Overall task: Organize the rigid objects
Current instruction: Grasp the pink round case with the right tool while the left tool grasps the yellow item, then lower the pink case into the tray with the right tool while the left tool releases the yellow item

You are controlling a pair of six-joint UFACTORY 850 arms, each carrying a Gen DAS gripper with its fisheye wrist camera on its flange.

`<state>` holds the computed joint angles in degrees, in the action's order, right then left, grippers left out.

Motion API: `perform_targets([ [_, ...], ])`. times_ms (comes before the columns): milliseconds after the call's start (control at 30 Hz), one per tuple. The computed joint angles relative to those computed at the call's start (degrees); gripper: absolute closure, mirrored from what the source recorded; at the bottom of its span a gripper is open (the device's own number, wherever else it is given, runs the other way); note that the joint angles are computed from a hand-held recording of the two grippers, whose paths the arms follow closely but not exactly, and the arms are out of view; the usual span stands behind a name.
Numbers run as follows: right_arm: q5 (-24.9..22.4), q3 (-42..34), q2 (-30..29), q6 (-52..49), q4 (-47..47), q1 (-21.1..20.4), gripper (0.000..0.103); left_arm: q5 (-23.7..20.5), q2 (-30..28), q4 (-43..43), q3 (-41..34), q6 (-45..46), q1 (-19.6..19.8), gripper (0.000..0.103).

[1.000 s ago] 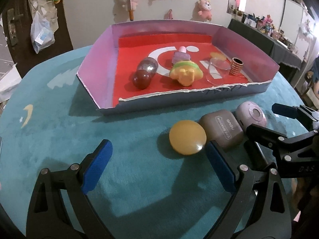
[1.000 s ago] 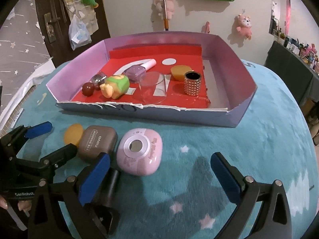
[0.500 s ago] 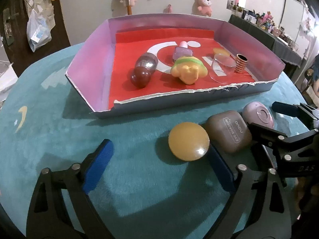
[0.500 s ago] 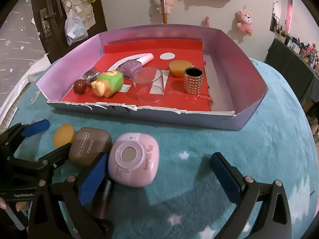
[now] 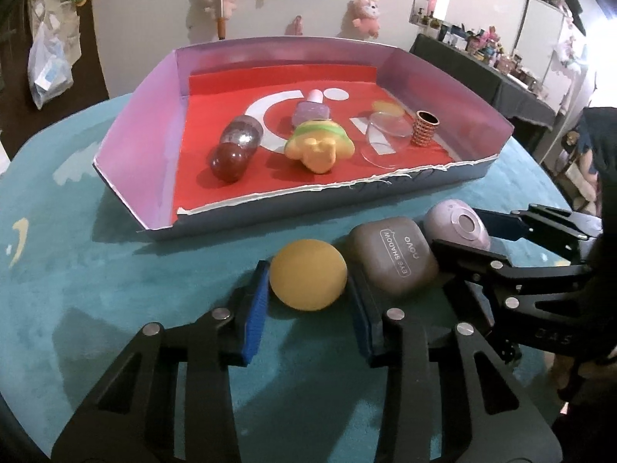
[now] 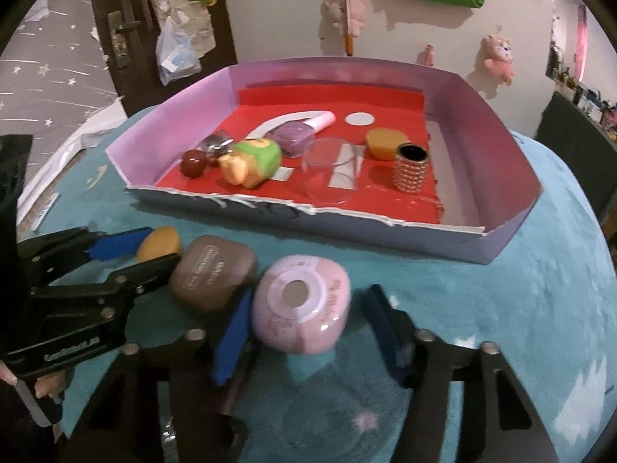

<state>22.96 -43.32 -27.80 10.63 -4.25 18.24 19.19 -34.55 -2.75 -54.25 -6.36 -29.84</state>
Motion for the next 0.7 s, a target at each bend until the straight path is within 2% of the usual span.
perform_targets([
  [700, 1.4, 2.0, 2.3, 2.4, -3.1, -0.5, 0.050, 1.9, 2.2, 1.8, 2.4, -1.1, -0.3, 0.067],
])
